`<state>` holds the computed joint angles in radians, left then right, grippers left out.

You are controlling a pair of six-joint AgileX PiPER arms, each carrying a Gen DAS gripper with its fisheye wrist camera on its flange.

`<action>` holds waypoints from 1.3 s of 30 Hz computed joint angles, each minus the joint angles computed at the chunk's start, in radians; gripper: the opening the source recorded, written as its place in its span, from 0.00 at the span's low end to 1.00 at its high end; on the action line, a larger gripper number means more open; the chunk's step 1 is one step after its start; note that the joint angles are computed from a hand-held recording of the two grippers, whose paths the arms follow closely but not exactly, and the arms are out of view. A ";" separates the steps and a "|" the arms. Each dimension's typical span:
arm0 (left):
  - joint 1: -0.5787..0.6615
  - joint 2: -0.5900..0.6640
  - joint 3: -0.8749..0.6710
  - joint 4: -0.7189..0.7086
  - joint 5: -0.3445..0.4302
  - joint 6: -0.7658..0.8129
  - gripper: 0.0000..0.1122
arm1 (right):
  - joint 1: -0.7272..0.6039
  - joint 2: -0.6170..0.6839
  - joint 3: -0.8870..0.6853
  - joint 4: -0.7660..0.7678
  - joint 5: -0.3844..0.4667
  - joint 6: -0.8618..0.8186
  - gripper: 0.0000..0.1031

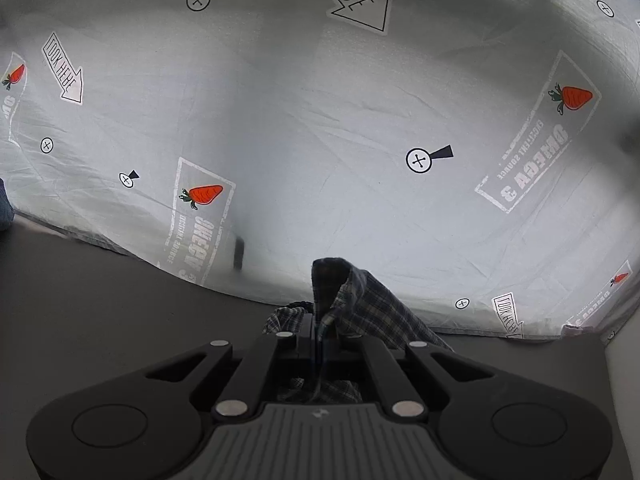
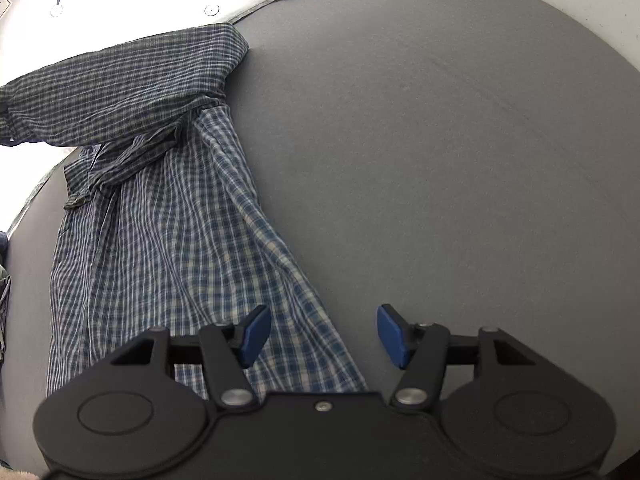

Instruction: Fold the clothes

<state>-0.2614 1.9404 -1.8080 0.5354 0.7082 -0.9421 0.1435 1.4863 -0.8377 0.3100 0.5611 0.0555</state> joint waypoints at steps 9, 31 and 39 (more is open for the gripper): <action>0.101 -0.057 0.100 -0.175 -0.120 0.182 0.03 | 0.372 -0.138 0.042 -0.676 0.111 0.715 0.02; 0.127 0.003 -0.370 -0.715 -0.070 0.713 0.02 | 0.794 -0.150 -0.120 -1.021 0.561 1.274 0.00; 0.069 0.091 -0.625 -0.609 0.052 0.652 0.02 | 0.856 -0.186 -0.143 -1.042 0.543 1.329 0.00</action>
<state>-0.1929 2.0317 -2.4329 -0.0736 0.7601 -0.2904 0.9995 1.2999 -0.9809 -0.7317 1.1039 1.3848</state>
